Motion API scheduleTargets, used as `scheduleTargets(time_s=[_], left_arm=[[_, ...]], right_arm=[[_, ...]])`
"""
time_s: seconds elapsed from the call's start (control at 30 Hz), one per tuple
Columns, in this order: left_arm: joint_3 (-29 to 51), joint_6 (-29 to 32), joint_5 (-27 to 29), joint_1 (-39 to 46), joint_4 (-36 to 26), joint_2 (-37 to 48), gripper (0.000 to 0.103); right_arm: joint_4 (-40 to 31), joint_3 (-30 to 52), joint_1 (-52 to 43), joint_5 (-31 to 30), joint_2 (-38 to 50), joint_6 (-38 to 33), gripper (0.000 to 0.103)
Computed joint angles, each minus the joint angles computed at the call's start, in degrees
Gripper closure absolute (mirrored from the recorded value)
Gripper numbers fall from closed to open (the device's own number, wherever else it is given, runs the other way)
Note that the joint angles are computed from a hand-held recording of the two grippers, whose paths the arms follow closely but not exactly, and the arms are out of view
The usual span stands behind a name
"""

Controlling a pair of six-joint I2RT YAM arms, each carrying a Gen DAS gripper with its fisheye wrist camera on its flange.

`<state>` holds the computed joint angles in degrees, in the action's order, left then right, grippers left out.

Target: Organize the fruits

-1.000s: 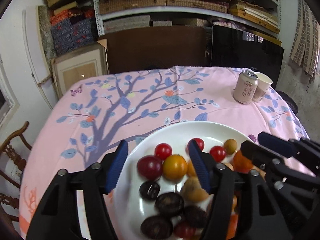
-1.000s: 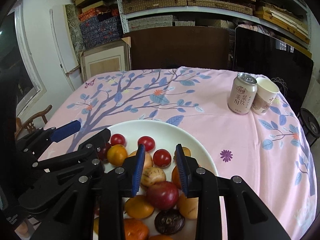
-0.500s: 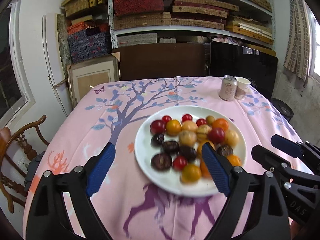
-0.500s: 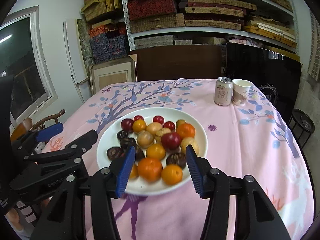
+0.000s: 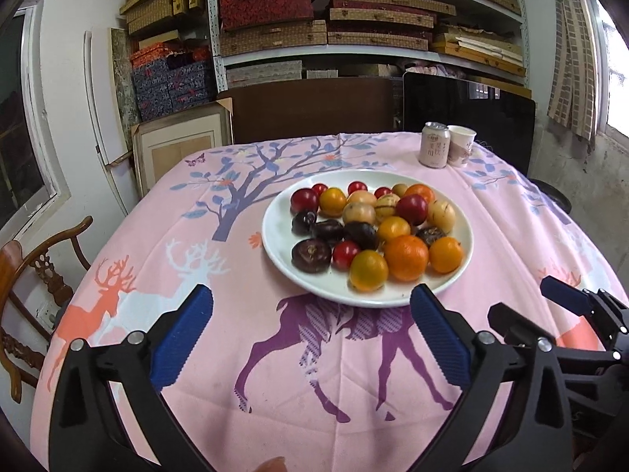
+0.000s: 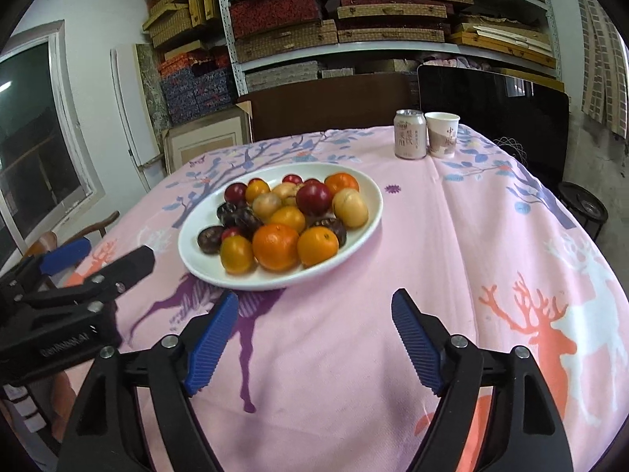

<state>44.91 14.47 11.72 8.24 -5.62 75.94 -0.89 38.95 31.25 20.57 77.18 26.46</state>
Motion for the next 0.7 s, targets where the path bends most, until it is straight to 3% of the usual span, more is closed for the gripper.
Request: scheduleTargets(time_s=[0.1,0.27,0.37,0.7], left_arm=[[-0.16,0.78,1.88,0.75,0.15,1.37,0.004],[-2.81,0.73,-0.59,1.23,1.26,1.26,0.004],[-3.14,0.61,2.46,3.07,-0.24,0.95,0.004],[-1.76,0.08,4.01,3.40,-2.54,2.60,0.004]], right_arm=[[-0.63,0.77,-0.29,-1.15,2.12,0.15,0.018],[-3.22,3.02,3.76,4.98,5.48,-1.93,0.014],[-3.18,3.15,4.83,5.93,5.90,-2.76,0.013],[-4.51,3.42,3.87,3.98,5.97,-1.41,0.013]])
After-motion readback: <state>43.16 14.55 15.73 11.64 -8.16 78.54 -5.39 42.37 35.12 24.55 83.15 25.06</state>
